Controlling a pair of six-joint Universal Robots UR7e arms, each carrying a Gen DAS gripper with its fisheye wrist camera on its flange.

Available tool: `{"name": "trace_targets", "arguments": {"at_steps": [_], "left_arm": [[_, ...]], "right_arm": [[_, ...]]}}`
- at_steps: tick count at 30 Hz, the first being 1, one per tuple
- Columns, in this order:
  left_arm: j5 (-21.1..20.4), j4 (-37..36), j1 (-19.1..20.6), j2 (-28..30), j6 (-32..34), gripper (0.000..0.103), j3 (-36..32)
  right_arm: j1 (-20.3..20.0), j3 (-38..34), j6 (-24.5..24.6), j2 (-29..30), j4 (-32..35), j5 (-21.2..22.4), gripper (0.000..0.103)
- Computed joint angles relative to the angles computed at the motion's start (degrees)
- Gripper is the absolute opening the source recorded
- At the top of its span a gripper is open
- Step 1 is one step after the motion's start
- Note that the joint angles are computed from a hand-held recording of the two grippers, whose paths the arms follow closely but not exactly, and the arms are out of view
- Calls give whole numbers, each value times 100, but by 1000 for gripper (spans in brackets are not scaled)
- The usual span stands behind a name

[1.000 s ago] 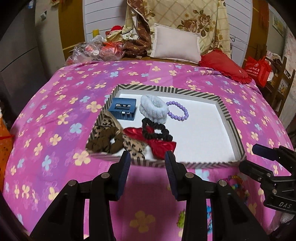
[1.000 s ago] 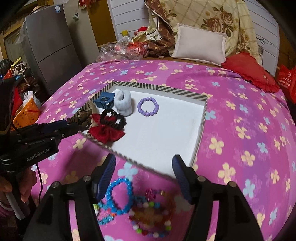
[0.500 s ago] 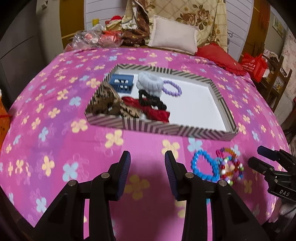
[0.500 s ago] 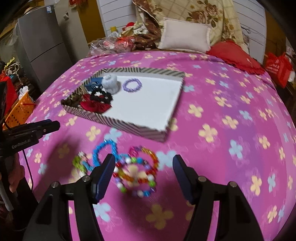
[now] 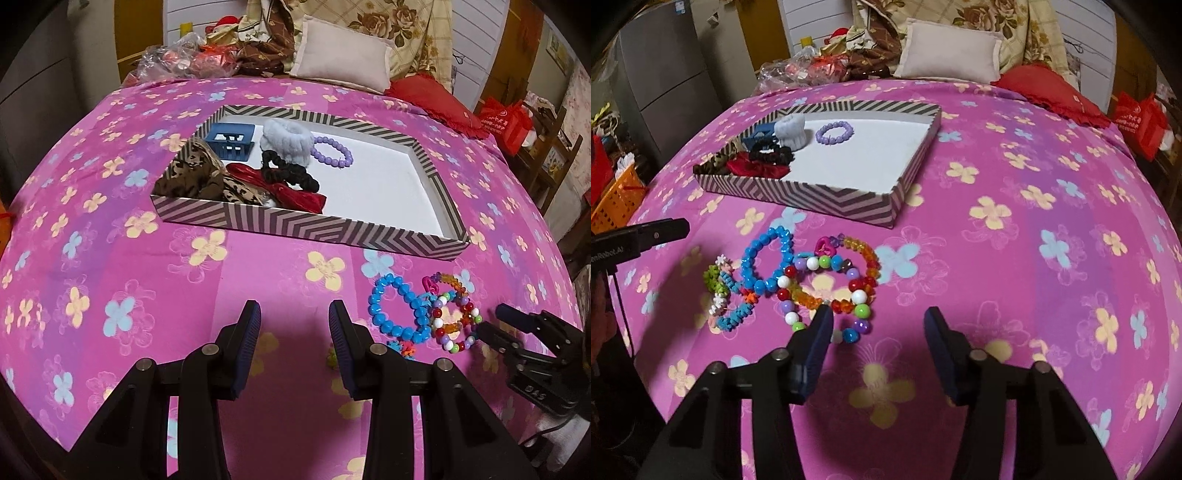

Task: Organize jewelry
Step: 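Withdraw both grippers from the tray toward the remaining bracelets, then grasp the multicolour bead bracelet with the right gripper while the left gripper grasps the blue bead bracelet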

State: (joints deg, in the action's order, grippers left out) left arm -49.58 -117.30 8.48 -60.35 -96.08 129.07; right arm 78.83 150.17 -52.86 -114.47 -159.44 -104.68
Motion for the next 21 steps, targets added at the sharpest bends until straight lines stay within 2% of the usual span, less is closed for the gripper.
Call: {"name": "trace_targets", "arguments": {"at_steps": [2, 4, 7, 9, 15, 21], "left_arm": [[8, -54, 23, 46, 61, 32, -31], [18, -103, 44, 78, 120, 32, -56], [-1, -298, 122, 174, 307, 32, -113], [-28, -514, 184, 267, 478, 32, -150], [-206, -1331, 409, 618, 1112, 33, -235], [-366, -1463, 612, 915, 1394, 33, -408]], "right_arm": [[59, 54, -51, 199, -300, -102, 41], [42, 49, -56, 326, -308, -82, 32], [75, 164, -306, 414, -694, -133, 21], [56, 146, -350, 334, -529, -100, 15], [-234, 93, -440, 71, -160, 257, 15], [-561, 63, -460, -128, 151, 701, 15]]}}
